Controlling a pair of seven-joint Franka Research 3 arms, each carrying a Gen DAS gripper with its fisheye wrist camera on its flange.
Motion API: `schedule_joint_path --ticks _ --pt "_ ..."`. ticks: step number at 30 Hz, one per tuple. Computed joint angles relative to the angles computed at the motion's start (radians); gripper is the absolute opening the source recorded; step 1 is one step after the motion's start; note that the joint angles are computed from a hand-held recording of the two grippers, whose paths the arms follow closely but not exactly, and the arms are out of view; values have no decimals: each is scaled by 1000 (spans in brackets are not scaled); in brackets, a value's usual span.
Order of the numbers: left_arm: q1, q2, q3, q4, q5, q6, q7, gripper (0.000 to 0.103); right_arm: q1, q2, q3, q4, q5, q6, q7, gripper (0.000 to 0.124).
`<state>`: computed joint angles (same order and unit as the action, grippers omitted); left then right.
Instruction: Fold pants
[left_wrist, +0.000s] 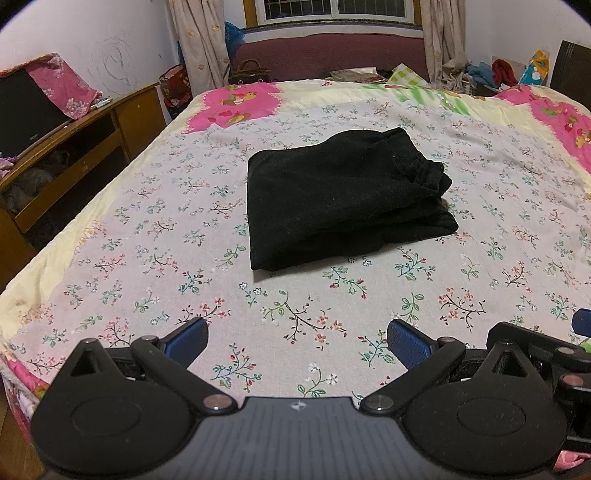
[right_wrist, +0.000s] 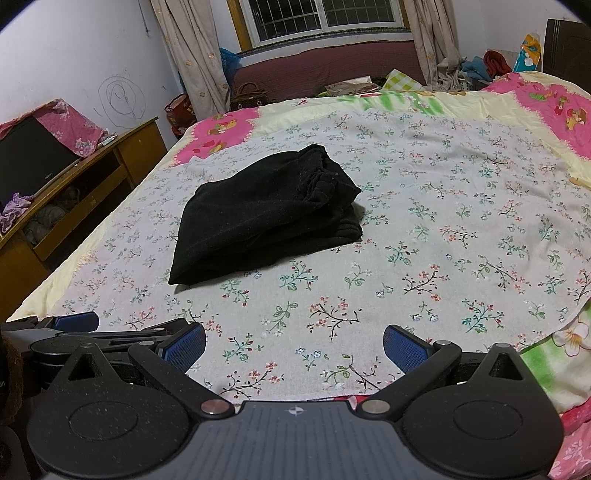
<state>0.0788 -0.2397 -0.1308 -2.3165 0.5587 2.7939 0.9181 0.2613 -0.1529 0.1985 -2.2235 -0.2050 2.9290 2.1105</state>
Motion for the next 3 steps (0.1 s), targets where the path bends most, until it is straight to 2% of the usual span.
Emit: schedule_joint_path --ticks 3 --pt "0 2 -2 2 4 -2 -5 103 -1 -1 2 1 -3 -2 4 94"
